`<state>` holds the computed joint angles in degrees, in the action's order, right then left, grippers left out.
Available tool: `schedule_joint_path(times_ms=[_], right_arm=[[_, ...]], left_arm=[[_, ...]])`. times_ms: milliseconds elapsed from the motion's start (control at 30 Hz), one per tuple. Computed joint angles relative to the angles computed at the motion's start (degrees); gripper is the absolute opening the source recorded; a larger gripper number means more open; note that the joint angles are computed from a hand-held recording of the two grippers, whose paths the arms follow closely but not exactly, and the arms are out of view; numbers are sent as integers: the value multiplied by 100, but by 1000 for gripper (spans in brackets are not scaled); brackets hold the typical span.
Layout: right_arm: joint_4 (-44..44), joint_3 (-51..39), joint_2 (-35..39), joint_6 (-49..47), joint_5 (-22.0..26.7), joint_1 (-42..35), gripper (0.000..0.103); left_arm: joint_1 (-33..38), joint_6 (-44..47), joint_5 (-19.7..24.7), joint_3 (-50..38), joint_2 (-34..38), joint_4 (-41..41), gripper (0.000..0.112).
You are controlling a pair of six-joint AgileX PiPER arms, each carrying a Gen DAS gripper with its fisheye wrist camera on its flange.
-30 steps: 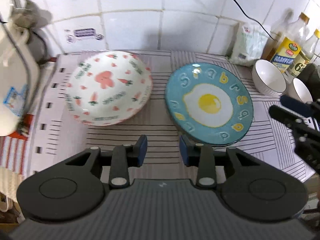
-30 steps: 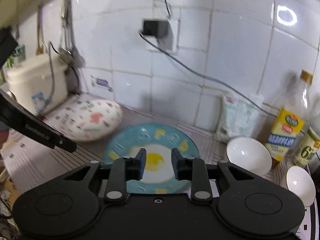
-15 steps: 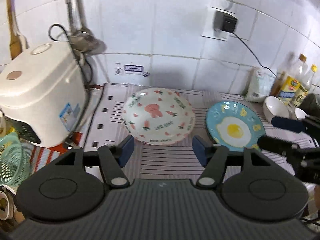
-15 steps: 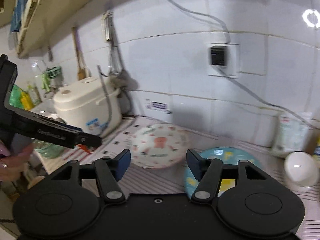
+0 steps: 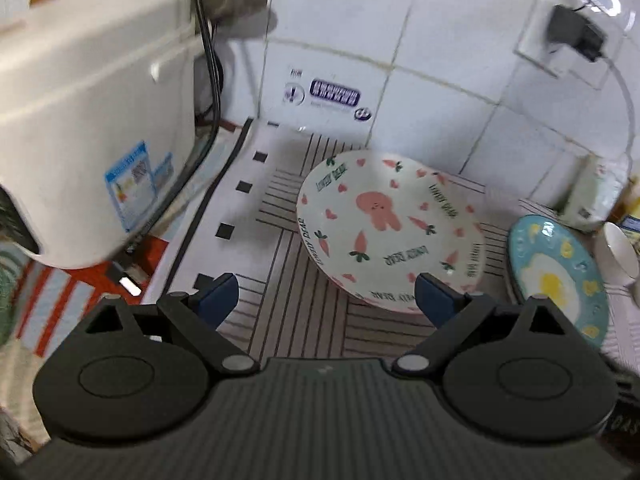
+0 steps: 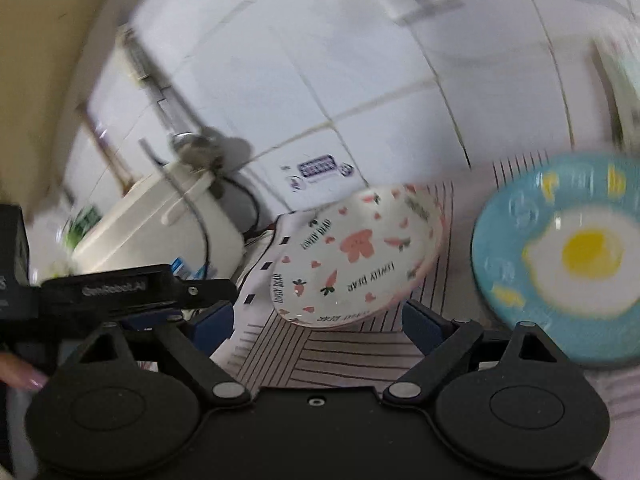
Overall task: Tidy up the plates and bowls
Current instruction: 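Close both grippers on the rim of the pink bunny plate, then lift the bunny plate and lower it onto the blue egg plate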
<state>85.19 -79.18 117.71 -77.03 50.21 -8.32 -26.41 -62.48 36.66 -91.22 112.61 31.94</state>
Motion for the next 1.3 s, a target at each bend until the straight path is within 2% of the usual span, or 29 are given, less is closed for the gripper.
schedule_joint_path(times_ms=[133, 233, 333, 400, 433, 500, 633, 700, 833, 967, 1067, 1300], right_arm=[[502, 19, 213, 27, -355, 234, 88], [809, -30, 338, 59, -760, 404, 84], [891, -135, 422, 230, -1229, 608, 68], [451, -313, 466, 712, -1647, 783, 55], [247, -383, 488, 961, -1844, 864, 51], [162, -450, 544, 1203, -1981, 926, 37], [471, -296, 476, 867, -2306, 1047, 34], [609, -244, 466, 726, -2327, 1049, 34], [87, -480, 542, 1536, -2367, 1067, 33], [279, -499, 587, 1195, -2619, 1156, 26], [-384, -791, 693, 1687, -2300, 1040, 28], [-805, -1083, 806, 1565, -1451, 684, 28]], left_arm=[[249, 468, 72, -572, 531, -471, 92], [356, 844, 138, -946, 816, -693, 86], [386, 1143, 316, -1399, 1152, -737, 72], [432, 1308, 507, -1731, 1389, -862, 59], [470, 1379, 556, -1863, 1496, -973, 56], [564, 1537, 616, -2030, 1635, -1257, 36], [750, 1762, 642, -2204, 1745, -1896, 32], [784, 1740, 639, -2275, 1807, -1991, 31], [663, 1633, 720, -2496, 1962, -1640, 30], [566, 1457, 645, -2438, 1959, -1346, 30], [509, 1547, 525, -2272, 1876, -1187, 29], [280, 1393, 463, -1700, 1438, -809, 29]])
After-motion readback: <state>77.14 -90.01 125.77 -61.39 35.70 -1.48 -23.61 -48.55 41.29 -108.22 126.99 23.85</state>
